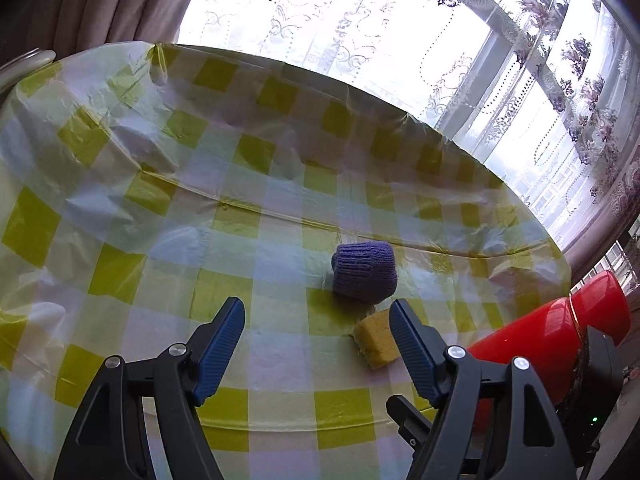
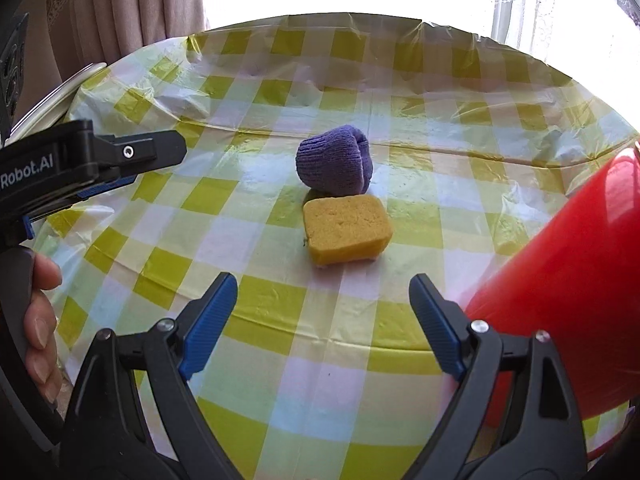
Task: Organize soft objects
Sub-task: 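Move both open tools back to the purple cap and yellow sponge, then grasp the purple knit cap with the left tool while the right tool grasps the yellow sponge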
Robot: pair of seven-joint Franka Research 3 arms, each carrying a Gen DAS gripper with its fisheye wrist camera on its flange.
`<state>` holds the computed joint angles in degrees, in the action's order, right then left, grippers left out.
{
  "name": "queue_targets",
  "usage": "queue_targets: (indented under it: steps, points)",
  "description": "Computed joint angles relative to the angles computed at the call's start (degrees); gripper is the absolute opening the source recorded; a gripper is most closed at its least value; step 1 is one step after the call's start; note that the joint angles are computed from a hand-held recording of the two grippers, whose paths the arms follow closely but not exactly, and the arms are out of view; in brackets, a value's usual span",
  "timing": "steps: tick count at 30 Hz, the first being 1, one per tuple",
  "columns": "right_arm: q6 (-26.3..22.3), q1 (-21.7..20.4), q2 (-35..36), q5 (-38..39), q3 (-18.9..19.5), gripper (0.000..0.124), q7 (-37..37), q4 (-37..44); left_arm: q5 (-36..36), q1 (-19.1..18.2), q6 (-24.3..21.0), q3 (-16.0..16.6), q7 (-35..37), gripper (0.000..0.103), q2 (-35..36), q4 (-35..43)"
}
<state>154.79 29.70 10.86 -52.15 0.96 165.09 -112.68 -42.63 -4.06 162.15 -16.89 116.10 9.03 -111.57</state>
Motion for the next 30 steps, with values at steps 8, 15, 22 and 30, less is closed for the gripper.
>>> queue_targets:
  steps: [8,15,22,30]
  points:
    - [0.8,0.1,5.5,3.5,-2.3,0.089,-3.0,5.6,1.6,1.1,-7.1,-2.2,0.5,0.080,9.5,12.0]
    - [-1.9,1.9,8.6,4.9,-4.9,0.089,-4.5,9.7,6.8,1.7,-12.9,-4.6,-0.9,0.081,18.0,22.6]
    - [-1.3,2.0,10.9,7.3,-6.4,0.089,-5.9,11.0,10.1,2.1,-18.0,-6.4,-3.4,0.081,25.4,30.9]
    - [-0.6,2.5,12.5,9.8,-7.6,0.085,-8.3,11.6,15.2,0.8,-21.8,-6.0,-6.2,0.064,29.5,35.6]
